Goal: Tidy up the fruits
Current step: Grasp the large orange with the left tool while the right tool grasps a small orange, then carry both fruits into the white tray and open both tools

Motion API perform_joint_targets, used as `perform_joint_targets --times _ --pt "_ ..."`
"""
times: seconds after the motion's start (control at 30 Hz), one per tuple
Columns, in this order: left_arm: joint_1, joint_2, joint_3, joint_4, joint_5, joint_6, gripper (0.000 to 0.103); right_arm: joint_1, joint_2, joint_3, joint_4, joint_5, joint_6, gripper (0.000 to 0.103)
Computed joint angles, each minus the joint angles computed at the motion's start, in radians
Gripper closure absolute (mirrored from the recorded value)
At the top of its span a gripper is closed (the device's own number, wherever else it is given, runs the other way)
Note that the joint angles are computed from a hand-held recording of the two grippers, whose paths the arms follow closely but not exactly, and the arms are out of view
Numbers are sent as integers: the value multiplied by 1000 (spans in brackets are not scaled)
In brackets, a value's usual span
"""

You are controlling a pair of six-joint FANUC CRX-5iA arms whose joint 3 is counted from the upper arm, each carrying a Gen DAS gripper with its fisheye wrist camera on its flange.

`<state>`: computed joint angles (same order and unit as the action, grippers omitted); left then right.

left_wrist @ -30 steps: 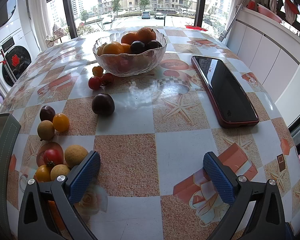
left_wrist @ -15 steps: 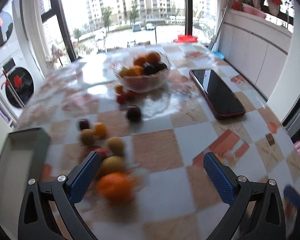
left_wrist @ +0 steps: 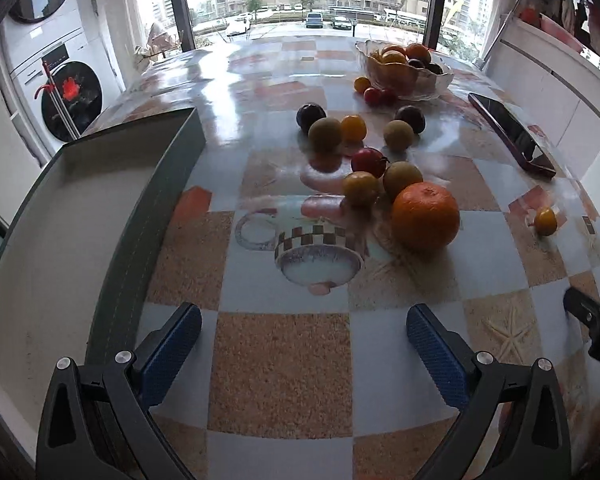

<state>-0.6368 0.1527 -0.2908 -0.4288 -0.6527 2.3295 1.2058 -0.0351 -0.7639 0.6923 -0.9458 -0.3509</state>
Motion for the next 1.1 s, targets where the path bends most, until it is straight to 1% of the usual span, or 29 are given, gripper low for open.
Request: perform_joint_targets --times 0.03,0.07,0.13,0.17,0.23,0.27,0.33,0.37,0.4,0.43,0.47,0.5,0.53,0.6,0.77,0.8,0.83,0.87,0.9,0.93,0.97,1.03,1.1 --pt "13 -2 -13 27 21 -13 0 -13 7 9 1 13 19 0" --pt "11 -5 -18 17 31 1 0 -29 17 18 4 30 40 0" --pt "-4 7 -2 -7 27 27 0 -53 42 40 16 56 71 0" --pt "0 5 -2 2 26 13 0 -65 56 51 27 74 86 0" --pt "19 8 1 54 13 -48 0 -82 81 69 51 105 108 1" --pt "24 13 9 72 -1 -70 0 -88 96 80 65 116 119 4" --pt "20 18 21 70 -11 -76 0 -91 105 82 102 128 108 18" --pt "10 18 29 49 -14 -60 0 -89 106 81 124 128 100 37" --pt "4 17 34 36 -13 -54 0 -88 104 78 138 132 96 62" --pt "-3 18 42 23 -11 -47 0 -87 101 78 144 134 99 75" --pt "-8 18 45 17 -6 -43 7 -88 96 75 144 142 103 80" --pt "-12 22 53 21 -3 -47 13 -91 87 66 146 154 94 80" --pt "-8 29 59 49 0 -74 19 -93 74 51 156 169 72 80" --pt "-2 45 72 94 7 -106 19 -100 33 3 185 221 18 80" --pt "-20 92 130 88 -5 -61 19 -87 -17 -42 184 240 -21 80" --pt "-25 100 142 76 -7 -44 23 -83 -24 -50 185 241 -28 80" --pt "-27 108 151 75 -11 -39 36 -78 -30 -56 185 241 -34 80" --pt "-19 113 146 103 -3 -64 51 -75 -32 -57 183 240 -36 80" --pt "-15 118 147 114 -3 -67 55 -71 -34 -58 182 237 -39 80" --pt "-23 116 151 87 -5 -41 63 -68 -35 -59 180 236 -40 80" --pt "-19 112 143 97 3 -52 63 -63 -39 -61 178 235 -42 80" --pt "3 87 96 146 52 -102 63 -53 -48 -68 175 236 -51 80" --pt "22 55 47 192 86 -149 63 -45 -69 -89 184 256 -81 80"
